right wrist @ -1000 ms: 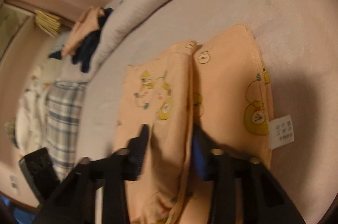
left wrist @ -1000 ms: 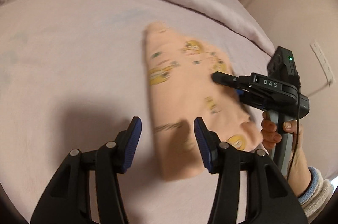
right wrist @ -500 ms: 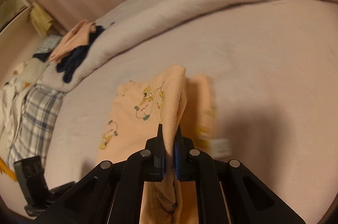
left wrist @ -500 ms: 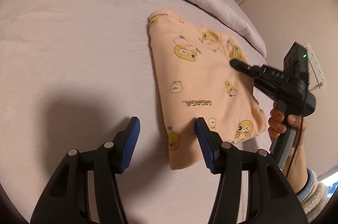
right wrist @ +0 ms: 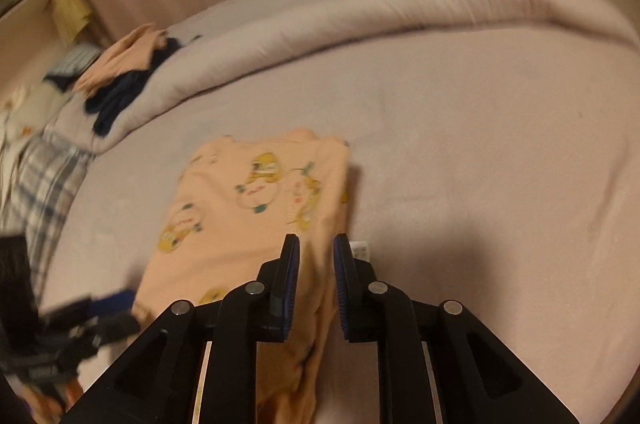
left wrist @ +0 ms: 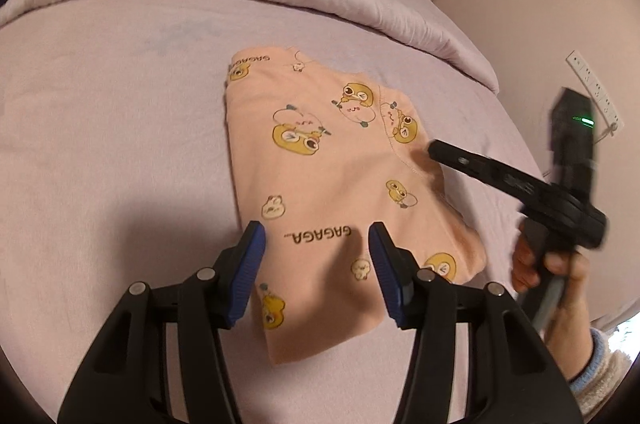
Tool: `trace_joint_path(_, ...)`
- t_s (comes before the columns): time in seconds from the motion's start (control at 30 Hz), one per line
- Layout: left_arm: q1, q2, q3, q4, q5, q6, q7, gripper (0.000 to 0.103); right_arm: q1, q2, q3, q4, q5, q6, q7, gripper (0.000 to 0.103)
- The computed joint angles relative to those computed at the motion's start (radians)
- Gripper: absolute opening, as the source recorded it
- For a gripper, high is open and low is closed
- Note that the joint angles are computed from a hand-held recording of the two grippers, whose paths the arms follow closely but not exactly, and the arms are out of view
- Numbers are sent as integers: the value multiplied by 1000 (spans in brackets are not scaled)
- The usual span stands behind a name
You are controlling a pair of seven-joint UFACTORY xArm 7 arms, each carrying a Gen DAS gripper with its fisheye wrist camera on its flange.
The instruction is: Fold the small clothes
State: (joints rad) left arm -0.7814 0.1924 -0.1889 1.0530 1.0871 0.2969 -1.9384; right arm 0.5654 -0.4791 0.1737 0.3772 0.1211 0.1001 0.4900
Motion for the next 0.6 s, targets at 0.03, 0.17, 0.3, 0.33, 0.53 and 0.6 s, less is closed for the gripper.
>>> trace_joint_path(0.03, -2, 2, 0, 3, 2, 9, 2, 50, 6, -19, 7, -9, -9, -8, -10, 16)
trace_joint_path(0.17, -10, 26, -10, 35, -49, 86, 63, 31, 53, -71, 24, -52, -37, -65, -49, 16)
trace_joint_path(0.3, -21, 43, -6, 46, -73, 113, 98, 30, 58, -56, 59, -60, -77, -73, -55, 16)
trace_joint_path(0.33, -24, 45, -7, 48, -82, 121, 111, 30, 54, -48, 68, -59, -87, -62, -57, 16)
trace_joint_path(0.53, -40, 67, -1, 70, -124, 159, 180, 32, 106, -8, 10, -77, -67, -69, -69, 16)
trace_joint_path(0.6, -46, 71, 2, 74, -128, 165, 187, 32, 103, -5, 9, -75, -69, -69, -75, 15)
